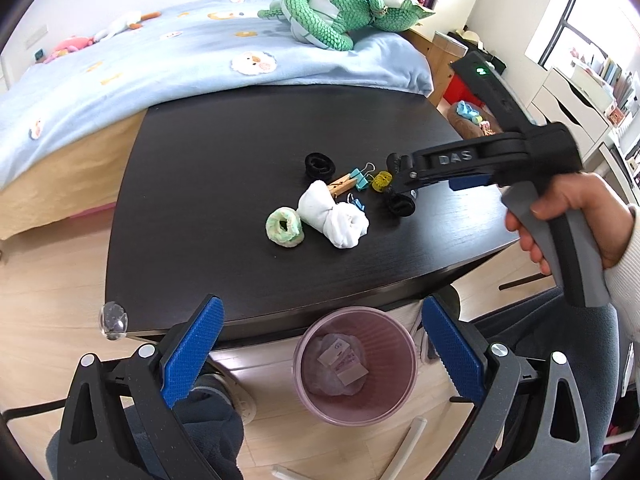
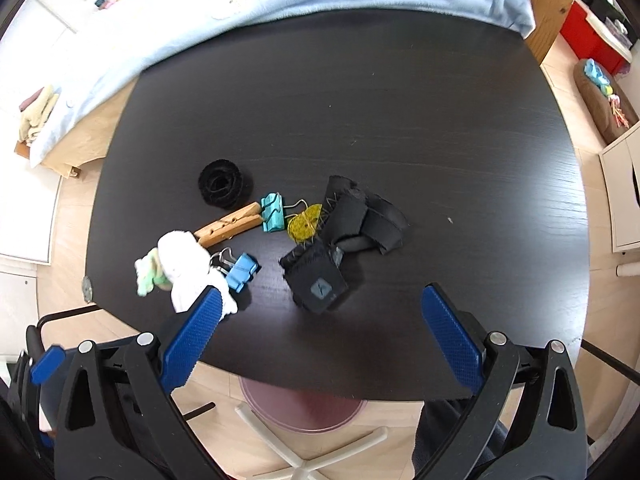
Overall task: Collect trash
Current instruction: 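Grasp the black gloves with the right gripper, then grasp the green-white yarn ball with the left gripper while the right holds the gloves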
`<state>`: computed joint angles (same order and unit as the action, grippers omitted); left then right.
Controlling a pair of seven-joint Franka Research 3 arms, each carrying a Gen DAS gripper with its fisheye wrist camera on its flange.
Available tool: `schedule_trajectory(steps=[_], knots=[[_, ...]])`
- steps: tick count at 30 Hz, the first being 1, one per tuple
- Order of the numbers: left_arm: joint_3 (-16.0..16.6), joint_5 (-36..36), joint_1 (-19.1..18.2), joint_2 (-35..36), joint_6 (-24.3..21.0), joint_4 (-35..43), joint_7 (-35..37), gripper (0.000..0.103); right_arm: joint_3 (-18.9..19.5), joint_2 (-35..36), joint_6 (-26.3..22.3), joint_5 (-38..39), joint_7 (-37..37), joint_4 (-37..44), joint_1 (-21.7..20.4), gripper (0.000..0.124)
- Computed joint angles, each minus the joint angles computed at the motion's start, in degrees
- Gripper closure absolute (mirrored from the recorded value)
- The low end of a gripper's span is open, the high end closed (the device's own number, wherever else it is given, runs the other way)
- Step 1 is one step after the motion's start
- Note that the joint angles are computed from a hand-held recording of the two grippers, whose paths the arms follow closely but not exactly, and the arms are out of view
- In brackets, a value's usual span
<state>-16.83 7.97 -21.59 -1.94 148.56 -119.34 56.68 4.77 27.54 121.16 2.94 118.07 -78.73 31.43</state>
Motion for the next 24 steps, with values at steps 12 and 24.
schedule_trajectory(steps=[12,24], knots=[[0.26,-0.37,0.28,-0.57,0.12,-0.91,-0.47,0.008,-0.13,5.93,-3.82,3.12,2.71,6.33,-0.45,0.060],[0.32,-0.38,0.48,0.25,0.12,0.02,0.20,0.008,-0.82,2.25,-1.60,1.27,2.71,2.06,-0.57,0.092]])
